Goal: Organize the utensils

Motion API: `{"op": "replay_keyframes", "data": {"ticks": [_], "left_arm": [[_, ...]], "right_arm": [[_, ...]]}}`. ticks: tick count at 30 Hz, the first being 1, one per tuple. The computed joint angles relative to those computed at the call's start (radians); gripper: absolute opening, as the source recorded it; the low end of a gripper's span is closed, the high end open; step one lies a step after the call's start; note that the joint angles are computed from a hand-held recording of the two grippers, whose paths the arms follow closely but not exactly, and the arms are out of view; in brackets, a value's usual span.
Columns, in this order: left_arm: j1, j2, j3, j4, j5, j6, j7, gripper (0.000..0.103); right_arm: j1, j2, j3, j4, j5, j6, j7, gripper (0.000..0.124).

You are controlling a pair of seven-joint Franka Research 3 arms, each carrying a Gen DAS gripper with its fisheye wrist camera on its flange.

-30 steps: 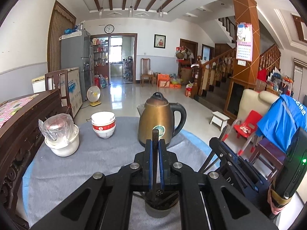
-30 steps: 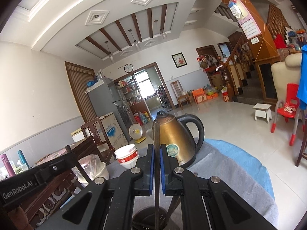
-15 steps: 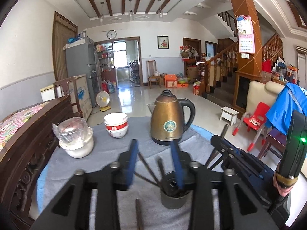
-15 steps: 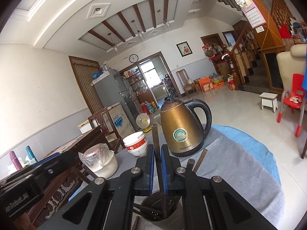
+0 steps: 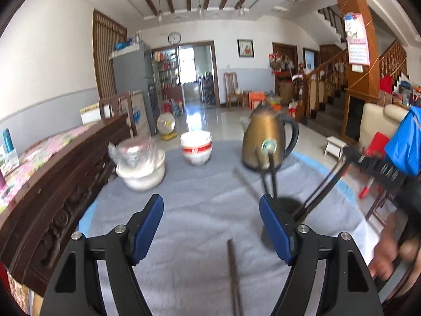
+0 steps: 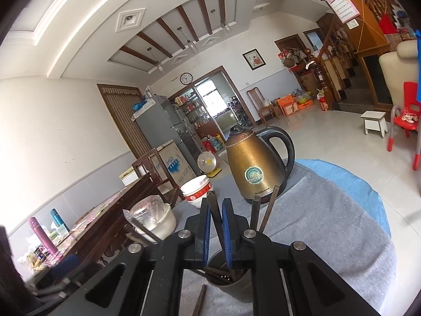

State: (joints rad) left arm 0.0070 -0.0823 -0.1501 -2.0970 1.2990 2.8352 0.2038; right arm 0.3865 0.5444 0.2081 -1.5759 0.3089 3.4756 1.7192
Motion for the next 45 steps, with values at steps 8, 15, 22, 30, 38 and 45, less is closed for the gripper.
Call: {"op": "replay_keyframes", "data": {"ticks": [8,15,22,30,38,45], "left_arm": [[0.016,-0.019,0.017,-0.133,-0.172,-0.032,0.146,0.077],[0.028,-0.032,0.019,-0.22,-0.319,-0.045,0.246,0.077],[0.048,-0.057,0.002,-0.245,-0.27,-0.023,0.204,0.077],[0.066,-0.057,0.004,-0.248,-0.21,0.009,0.161,0.077],[0.097,-0.074,0.013,-0.275,-0.148,0.023,0.097,0.077],[0.128,-0.089,0.031,-0.311,-0.152,0.048,0.078,0.077]], "right_arm": [[-0.128,-0.055,0.128,-0.136,-0.183,0.067,0.094,0.012],[-0.249,-0.074,0.25,-0.229,-0.39,0.034,0.212,0.032],[-0.245,-0.08,0.265,-0.28,-0.417,-0.046,0.208,0.038],[-0.187,-0.077,0.252,-0.261,-0.323,-0.162,0.1,0.038],[-0.1,-0.058,0.206,-0.193,-0.242,-0.246,0.0,0.038],[-0.014,-0.038,0.153,-0.14,-0.181,-0.312,-0.071,0.038]]}}
